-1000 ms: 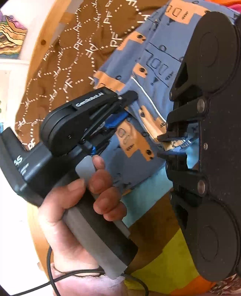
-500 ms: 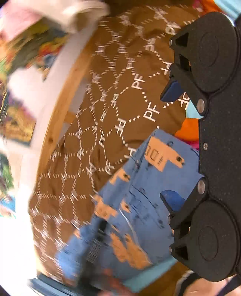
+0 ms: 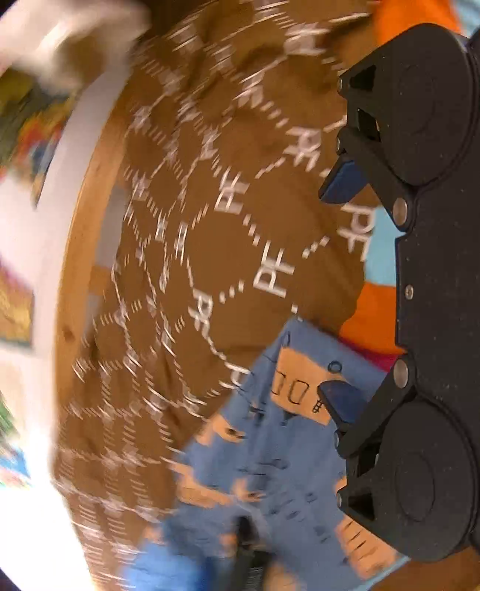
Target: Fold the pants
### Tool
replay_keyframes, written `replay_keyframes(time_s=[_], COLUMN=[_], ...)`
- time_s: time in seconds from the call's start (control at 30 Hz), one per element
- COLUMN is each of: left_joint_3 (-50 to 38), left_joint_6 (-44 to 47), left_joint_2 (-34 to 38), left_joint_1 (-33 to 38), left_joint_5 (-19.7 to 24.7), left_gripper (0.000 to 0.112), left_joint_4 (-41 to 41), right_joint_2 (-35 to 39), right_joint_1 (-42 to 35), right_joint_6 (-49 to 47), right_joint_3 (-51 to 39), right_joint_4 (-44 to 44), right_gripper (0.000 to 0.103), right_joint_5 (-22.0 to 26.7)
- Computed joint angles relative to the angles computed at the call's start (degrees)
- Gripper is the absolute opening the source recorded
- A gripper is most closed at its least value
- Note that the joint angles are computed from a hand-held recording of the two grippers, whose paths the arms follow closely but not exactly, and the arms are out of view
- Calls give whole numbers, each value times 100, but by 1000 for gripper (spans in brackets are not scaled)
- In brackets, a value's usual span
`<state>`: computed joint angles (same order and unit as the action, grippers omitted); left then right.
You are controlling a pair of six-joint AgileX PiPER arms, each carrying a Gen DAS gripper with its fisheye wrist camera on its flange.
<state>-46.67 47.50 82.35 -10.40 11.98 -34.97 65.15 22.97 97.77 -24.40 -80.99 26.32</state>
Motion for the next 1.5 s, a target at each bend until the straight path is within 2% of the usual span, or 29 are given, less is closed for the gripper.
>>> replay_keyframes(time_s=[0.03,0.07,0.1,0.17,0.23,0.3,0.33,0.4,0.43,0.5,0.57,0.63,0.7,0.8,0.9,0.97,1.03,1.1,1.2,1.3,1.33,1.37,1.4,1.47,1.5], left_joint_3=[-45,-52,-40,6,63,326,453,740,721,412,274,193,218,44,-121,-104,-147,-310,-635,-699,-686,-690,-729,-917,-1012], left_joint_6=[460,950,1299,1516,986,276,12,-284,-367,-854,-885,-460,-322,-827,-153,191,-87,-483,-177,232,350,484,398,448,552], left_joint_2=[-132,-326,-446,-615,-711,-761,-717,-855,-922,-1001,-1186,-1374,-1612,-1582,-1552,-1539,-1404,-1158,-814,-764,-769,-756,-721,-582,-507], left_joint_1=[187,416,562,616,377,11,-127,-349,-398,-493,-426,-137,226,618,1141,1350,1404,1586,2004,2271,2342,2421,2455,2606,2708], left_joint_5=[350,772,1036,1338,1334,1024,888,529,549,1016,1324,1611,1859,2187,2510,2384,2062,1881,1918,1559,1417,1333,1308,1575,1788], left_gripper=[103,103,103,103,103,103,103,103,103,103,103,103,103,103,103,103,103,103,103,102,96,83,74,38,32], left_joint_4=[-573,-1146,-1503,-1529,-650,496,1069,1882,2130,2777,2826,2342,2069,2317,1820,1599,1742,1763,1203,741,581,362,332,69,-124], right_joint_2=[-329,-693,-910,-1114,-911,-512,-257,-327,-507,-1040,-1329,-1420,-1275,-573,-22,236,659,1217,2323,2449,2398,2344,2290,2235,2187], right_joint_1=[-105,4,281,1360,2319,3065,3306,3404,3225,2828,3077,3350,3072,2158,1582,1181,865,761,950,847,800,805,829,811,763], right_joint_6=[-131,-323,-370,-116,-1,20,38,454,439,-178,-297,-427,-508,-745,-1227,-1776,-2548,-3595,-4796,-4910,-5004,-4880,-4784,-5280,-5842], right_joint_3=[105,200,245,305,287,272,276,553,632,629,496,339,228,10,-426,-829,-1361,-1897,-2636,-2753,-2773,-2789,-2811,-2966,-3101], right_joint_4=[248,609,781,862,1082,1391,1553,1401,1467,2003,2026,1848,1593,1282,1055,1100,1473,2162,2848,3114,3220,3098,2942,3188,3507], right_gripper=[101,102,102,102,102,102,102,102,102,102,102,102,102,102,102,102,102,102,102,102,102,102,102,102,102], right_joint_5=[-252,-275,-69,863,1618,2186,2355,2246,2060,1817,2328,2695,2350,1194,360,-185,-579,-683,-60,-148,-155,-105,-4,118,100])
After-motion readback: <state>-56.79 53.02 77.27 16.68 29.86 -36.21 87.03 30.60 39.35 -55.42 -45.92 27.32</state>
